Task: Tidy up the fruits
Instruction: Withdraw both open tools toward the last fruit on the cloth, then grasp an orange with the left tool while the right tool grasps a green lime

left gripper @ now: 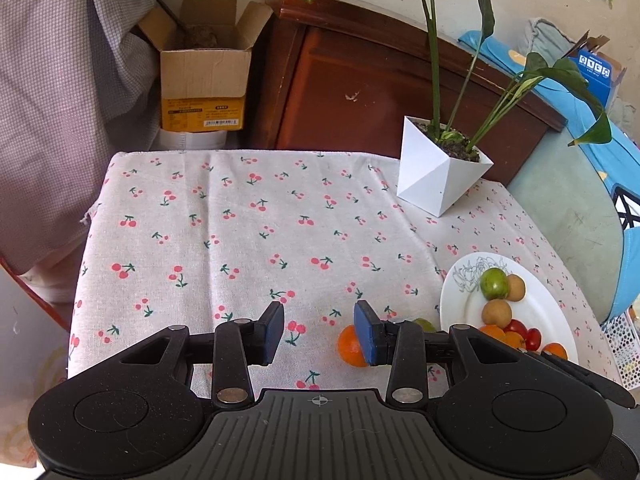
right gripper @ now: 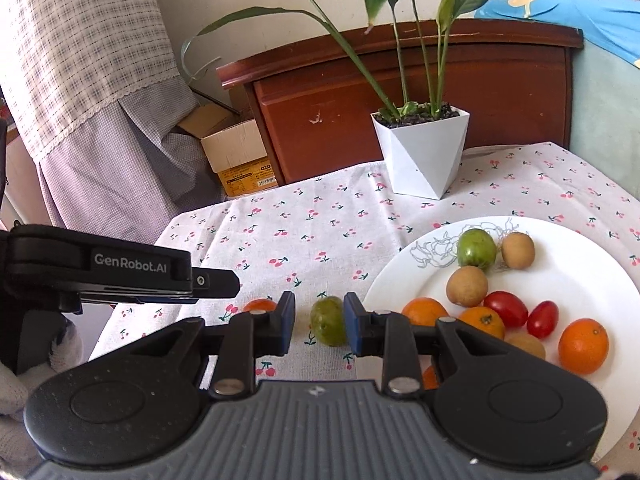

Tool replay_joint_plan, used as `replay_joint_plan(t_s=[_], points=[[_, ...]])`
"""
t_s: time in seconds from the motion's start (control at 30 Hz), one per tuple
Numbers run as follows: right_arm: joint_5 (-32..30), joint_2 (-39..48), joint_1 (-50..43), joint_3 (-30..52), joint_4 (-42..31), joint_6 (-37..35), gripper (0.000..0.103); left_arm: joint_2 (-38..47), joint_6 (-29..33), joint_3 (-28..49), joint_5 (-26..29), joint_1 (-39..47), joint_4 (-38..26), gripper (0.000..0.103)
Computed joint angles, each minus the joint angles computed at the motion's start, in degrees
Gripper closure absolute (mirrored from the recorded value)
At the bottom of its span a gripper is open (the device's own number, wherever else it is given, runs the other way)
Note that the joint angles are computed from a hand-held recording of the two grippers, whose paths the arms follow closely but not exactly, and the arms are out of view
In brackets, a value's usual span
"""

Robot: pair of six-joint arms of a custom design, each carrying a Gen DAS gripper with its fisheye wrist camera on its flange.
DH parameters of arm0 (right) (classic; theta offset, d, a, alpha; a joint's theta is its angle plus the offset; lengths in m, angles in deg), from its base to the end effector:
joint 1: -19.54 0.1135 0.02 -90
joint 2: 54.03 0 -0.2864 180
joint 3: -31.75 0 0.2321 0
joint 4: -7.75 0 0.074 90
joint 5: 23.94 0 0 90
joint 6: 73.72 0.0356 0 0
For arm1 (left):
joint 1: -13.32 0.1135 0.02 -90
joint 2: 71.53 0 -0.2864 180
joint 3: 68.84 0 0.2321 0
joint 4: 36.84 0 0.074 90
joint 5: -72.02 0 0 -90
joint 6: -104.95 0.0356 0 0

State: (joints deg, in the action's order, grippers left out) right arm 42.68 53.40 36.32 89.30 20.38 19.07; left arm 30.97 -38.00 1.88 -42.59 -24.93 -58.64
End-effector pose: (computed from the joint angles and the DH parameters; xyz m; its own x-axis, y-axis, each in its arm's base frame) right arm 0.3217 0.1118 0.1447 -0.6065 -0.1362 -0.7834 -0.5385 0.7952 0.2787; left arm 0.2781 -0.2004 0.1853 -0.6750 -0.3918 -0.6252 -0.2822 0.9200 -0.2719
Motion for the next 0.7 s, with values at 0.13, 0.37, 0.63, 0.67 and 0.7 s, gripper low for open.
replay_joint_plan(t_s=[0.13,0.37,0.63,0.67,0.7], points=[[2.26,1.48,1.1,1.04,-0.09,-1.22,0.075,-0.31,-0.2,-1.0,0.76,0.43,0.46,0.066],[2.95,3.01,2.15,2.01,0.04,-1.88,0.074,-0.67,-0.62,-2.11,1.82,1.08,0.94,0.066],[3.98,3.93,3.37,2.38,0.55,-1.39,0.073,-0.88,-0.92,-2.91,2.26,1.48,1.42,0.066],[4.31,4.02,3.6,2.33,0.68,-1.46,0.073,-0.83,-0.86,-2.87,2.22,1.46,1.4,0.066],[4.59,4.26,3.84,2.62,0.21,-1.64,0.074,-0.79,-0.8,-2.85,2.19,1.45,1.4,0.066]])
